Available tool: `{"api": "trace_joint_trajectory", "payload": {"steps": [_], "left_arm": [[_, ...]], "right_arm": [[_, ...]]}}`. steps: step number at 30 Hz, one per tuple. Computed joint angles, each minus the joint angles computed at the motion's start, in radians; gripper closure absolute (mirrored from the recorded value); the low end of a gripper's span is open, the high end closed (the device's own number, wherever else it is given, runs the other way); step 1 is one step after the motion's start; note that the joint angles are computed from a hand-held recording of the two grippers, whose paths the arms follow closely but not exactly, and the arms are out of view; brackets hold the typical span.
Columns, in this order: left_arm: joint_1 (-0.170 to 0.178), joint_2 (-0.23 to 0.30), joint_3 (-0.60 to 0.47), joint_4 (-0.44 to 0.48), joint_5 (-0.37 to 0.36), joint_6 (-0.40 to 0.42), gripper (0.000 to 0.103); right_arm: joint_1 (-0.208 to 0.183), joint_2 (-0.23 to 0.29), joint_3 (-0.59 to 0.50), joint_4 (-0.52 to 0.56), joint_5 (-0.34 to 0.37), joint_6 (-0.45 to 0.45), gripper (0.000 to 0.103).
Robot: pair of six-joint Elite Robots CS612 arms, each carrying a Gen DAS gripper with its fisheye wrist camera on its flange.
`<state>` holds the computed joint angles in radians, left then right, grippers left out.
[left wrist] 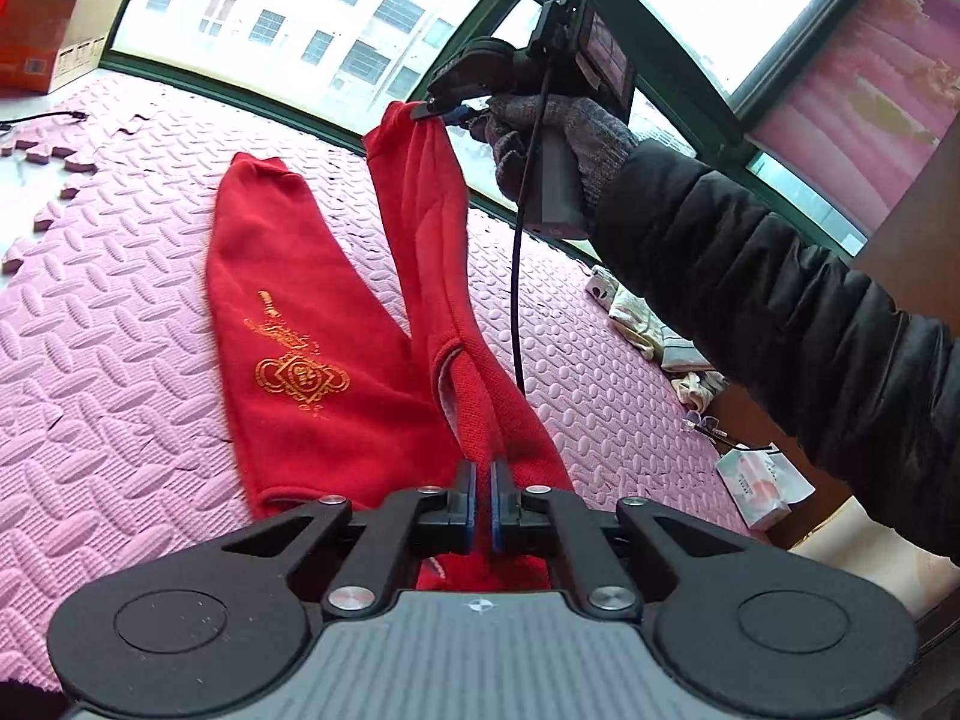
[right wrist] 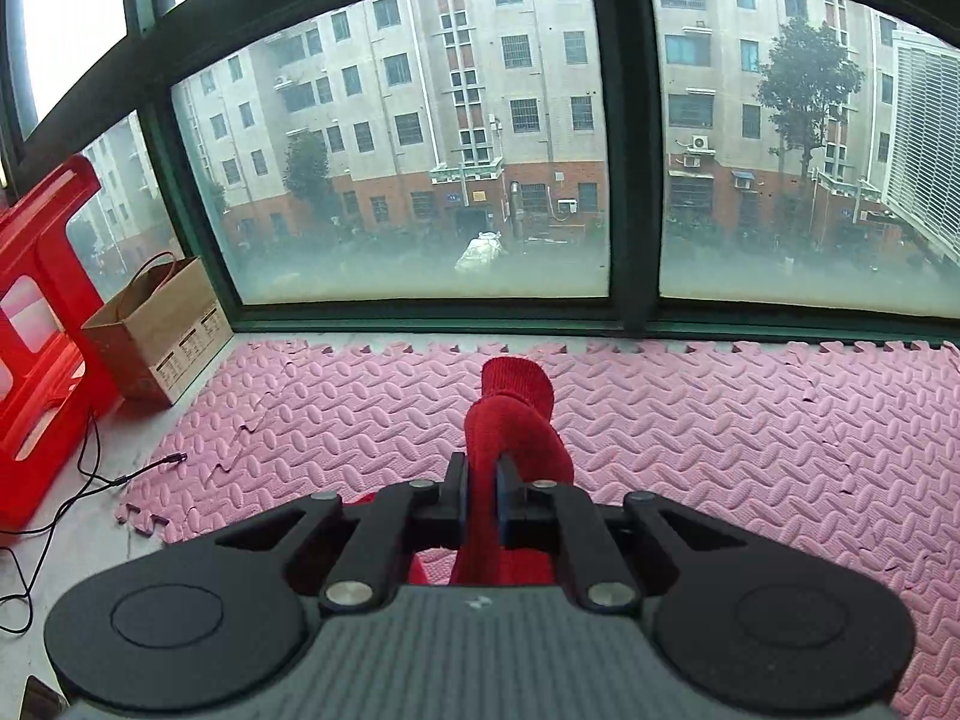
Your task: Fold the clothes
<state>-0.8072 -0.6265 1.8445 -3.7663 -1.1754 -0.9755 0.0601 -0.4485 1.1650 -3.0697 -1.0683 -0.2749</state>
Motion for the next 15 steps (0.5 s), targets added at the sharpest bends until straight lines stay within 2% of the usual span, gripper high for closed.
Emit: {"api": "trace_joint_trajectory", "payload": {"steps": [4, 6, 10, 13, 15], "left_arm": [[-0.007, -0.001, 0.039, -0.029, 0.03, -0.055, 0.098], [-0.008, -0.002, 0.052, -0.034, 0.035, -0.073, 0.098], [-0.007, -0.006, 0.069, -0.017, 0.033, -0.111, 0.098], [-0.006, -0.009, 0.08, -0.009, 0.036, -0.129, 0.097], [-0.005, -0.013, 0.085, -0.005, 0.041, -0.132, 0.095]], "right_arm": [[0.044, 0.008, 0.01, -0.007, -0.037, -0.046, 0.095], [0.062, 0.008, 0.015, 0.028, -0.035, -0.089, 0.095], [0.074, -0.001, 0.038, 0.094, 0.034, -0.163, 0.092], [0.073, -0.017, 0.061, 0.11, 0.066, -0.213, 0.08], [0.068, -0.03, 0.074, 0.119, 0.078, -0.245, 0.067]]}}
